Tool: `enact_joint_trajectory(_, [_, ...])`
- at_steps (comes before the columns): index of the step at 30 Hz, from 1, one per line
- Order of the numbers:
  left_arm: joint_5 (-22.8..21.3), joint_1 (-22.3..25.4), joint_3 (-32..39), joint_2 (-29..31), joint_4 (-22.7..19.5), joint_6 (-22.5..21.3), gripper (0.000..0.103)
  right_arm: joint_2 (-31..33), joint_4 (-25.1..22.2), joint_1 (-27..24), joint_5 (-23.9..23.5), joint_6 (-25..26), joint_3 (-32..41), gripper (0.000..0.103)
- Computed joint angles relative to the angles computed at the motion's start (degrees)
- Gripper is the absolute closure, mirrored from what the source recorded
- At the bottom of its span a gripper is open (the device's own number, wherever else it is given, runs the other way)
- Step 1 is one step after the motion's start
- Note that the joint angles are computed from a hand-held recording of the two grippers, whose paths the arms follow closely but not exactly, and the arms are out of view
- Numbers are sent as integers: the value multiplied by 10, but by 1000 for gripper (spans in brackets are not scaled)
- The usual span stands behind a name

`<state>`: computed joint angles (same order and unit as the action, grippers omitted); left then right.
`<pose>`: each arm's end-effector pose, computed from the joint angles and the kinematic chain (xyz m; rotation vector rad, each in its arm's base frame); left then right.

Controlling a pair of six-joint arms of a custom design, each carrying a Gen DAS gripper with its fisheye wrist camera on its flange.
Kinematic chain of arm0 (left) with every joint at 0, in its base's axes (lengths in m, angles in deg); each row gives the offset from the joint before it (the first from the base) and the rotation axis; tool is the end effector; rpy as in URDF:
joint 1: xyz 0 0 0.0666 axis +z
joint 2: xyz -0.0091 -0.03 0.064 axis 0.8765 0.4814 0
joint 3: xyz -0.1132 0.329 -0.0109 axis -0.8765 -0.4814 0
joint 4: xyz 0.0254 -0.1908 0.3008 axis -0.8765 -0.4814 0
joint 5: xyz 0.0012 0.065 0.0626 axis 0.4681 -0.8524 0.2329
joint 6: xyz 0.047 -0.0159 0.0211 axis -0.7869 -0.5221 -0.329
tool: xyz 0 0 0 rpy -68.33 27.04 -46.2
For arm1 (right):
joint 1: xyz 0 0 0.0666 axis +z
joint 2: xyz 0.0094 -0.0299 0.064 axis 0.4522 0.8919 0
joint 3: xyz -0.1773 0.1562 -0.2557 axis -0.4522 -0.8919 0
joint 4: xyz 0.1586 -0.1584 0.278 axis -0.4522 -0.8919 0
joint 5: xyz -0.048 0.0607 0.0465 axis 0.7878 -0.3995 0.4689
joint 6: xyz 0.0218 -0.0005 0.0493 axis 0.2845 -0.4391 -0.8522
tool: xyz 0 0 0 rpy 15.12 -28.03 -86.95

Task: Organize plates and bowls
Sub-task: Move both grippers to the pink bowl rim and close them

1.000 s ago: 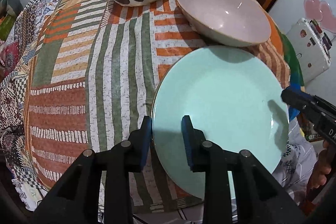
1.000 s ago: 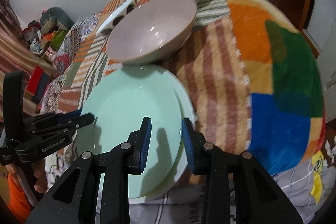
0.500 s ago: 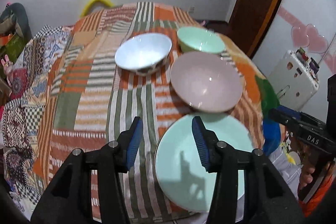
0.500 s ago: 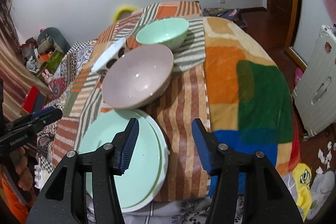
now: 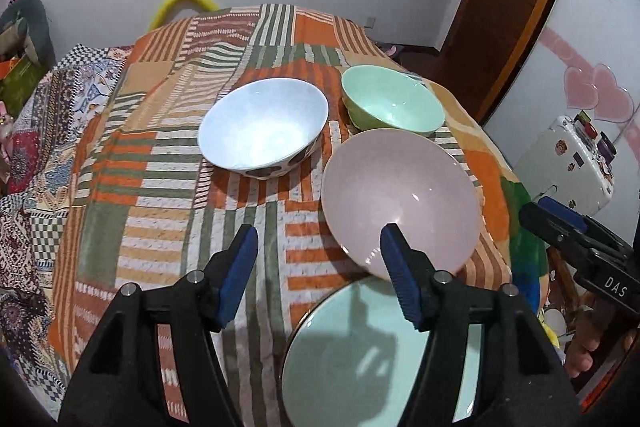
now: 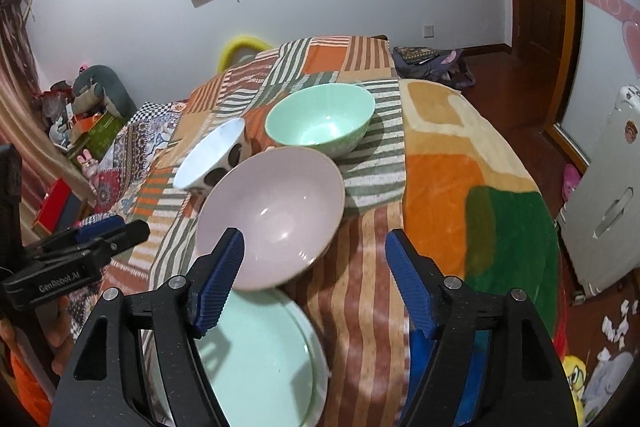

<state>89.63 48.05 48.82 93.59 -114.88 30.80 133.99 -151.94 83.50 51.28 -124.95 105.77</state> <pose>0.4173 -0.1103 0.4711 0.6828 2.4311 -0.4372 0.2180 0.2920 0.5259 0.5163 2.3201 0.1983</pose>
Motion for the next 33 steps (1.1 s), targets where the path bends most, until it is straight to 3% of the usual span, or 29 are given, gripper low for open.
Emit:
enact_joint_trajectory(13, [6, -22, 54, 94, -1, 17, 40, -3, 51, -51, -48, 42, -40, 33])
enact_joint_trajectory(15, [6, -24, 57, 104, 3, 21, 42, -5, 58, -57, -56, 48, -48, 33])
enact_joint_trajectory(17, [7, -26, 60, 114, 2, 20, 52, -8, 67, -61, -64, 53, -55, 33])
enact_joint_trajectory(19, [8, -28, 65, 123, 0, 20, 57, -10, 75, -65, -70, 58, -62, 40])
enact_joint_trajectory(21, [9, -29, 66, 129, 0, 18, 68, -13, 82, -70, -80, 60, -69, 47])
enact_joint_trajectory(23, [12, -31, 69, 136, -7, 9, 86, -19, 102, -79, -104, 65, -82, 56])
enact_joint_trajectory(24, [17, -31, 70, 139, -12, 5, 90, -24, 114, -83, -119, 68, -91, 67])
enact_joint_trajectory(25, [20, -31, 68, 139, -11, 3, 92, -28, 126, -87, -134, 71, -99, 78])
enact_joint_trajectory(28, [16, -32, 59, 132, -1, -1, 92, -28, 127, -85, -138, 65, -102, 84])
enact_joint_trajectory(33, [9, -35, 56, 126, 1, -2, 92, -26, 110, -79, -130, 54, -93, 87])
